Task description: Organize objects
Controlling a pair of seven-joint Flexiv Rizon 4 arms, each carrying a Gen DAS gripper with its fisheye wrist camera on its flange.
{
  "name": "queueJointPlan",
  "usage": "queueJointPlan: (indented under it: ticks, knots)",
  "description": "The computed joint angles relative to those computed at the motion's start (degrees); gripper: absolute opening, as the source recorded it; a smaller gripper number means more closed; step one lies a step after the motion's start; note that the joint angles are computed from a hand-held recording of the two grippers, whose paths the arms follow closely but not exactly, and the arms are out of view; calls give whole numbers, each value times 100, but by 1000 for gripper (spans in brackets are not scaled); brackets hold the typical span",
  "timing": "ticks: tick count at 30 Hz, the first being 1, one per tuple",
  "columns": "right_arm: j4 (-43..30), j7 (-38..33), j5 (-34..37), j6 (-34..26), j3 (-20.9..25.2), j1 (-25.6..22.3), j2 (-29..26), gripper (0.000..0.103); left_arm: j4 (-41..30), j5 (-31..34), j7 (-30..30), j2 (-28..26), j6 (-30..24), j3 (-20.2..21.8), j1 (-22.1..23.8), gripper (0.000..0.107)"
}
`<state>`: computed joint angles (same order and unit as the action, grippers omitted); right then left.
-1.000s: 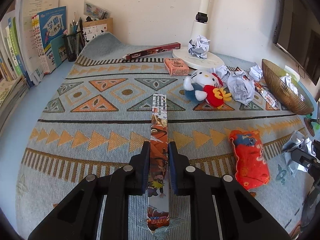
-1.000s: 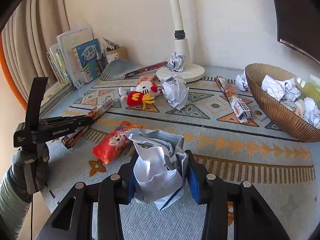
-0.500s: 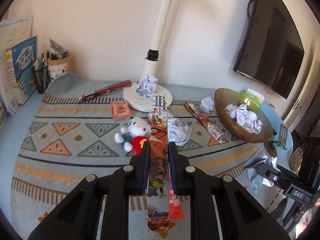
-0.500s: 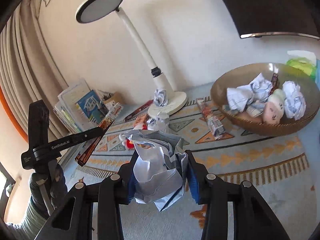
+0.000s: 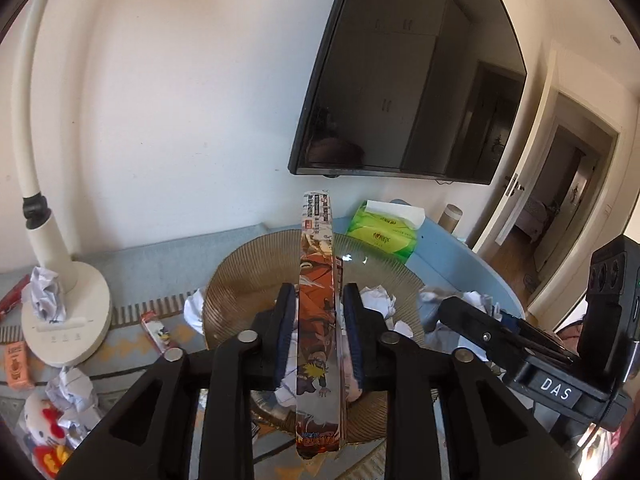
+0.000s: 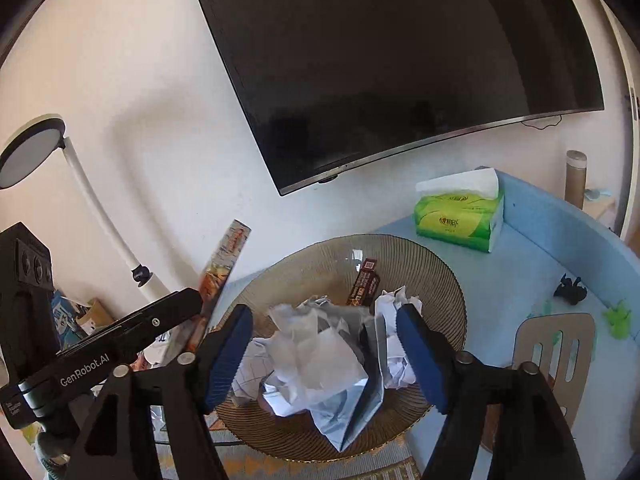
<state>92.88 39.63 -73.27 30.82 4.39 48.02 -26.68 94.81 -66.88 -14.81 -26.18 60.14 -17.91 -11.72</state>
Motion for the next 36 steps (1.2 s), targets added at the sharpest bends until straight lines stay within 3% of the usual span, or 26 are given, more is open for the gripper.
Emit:
queueJointPlan:
  ticks: [3,7,10,12,15,18,21,26,28,29,32,36]
  knots:
    - [162,118,-153,137,44,-6,131,79,-140,661,-726,-106,-354,203,33,41]
    - [103,188,-302,81,115,124,125,79,400,176,-116,380,-283,189,315,43]
    - [-194,36,-356,226,134,275,-78,80,821,-363,348,830,-347,409,457,59]
    - [-462,-102,-351,378,91,402,-290,85,1150,-952,852,1151,-277,605,503,84]
    - [-925,-204,-356,624,-73,647,-698,103,1481,-1719,1465,1450,-26,987,507,89]
    - [-1528,-567,112,685,-196,854,-1223,103,1661,-1738,1248,1476,-19,1350,701,95]
    - [-2283,-1210,833,531,-255,1000,-1855,103,1687,-1962,1319,1191,615,1488,830,96]
    - [-3568,-2553,1927,-699,-406,1344,-2732,103,1599,-2063,1888,354,2136,1409,871,94]
    - [-3405,-2641,1958,-504,-547,1374,-2643,103,1606,-2109,1959,213,2122,1311,980,94]
    - [-3228,-2559,1986,-310,-604,1365,-2563,103,1642,-1904,1718,200,2045,1326,1036,94]
    - [-3107,-2473,2476,-26,-588,1259,-2504,103,1608,-2419,2194,244,2095,1206,1062,96]
    - [-3033,-2233,2641,-137,-740,1369,-2443,103,1728,-1289,1249,191,1981,1322,1138,96]
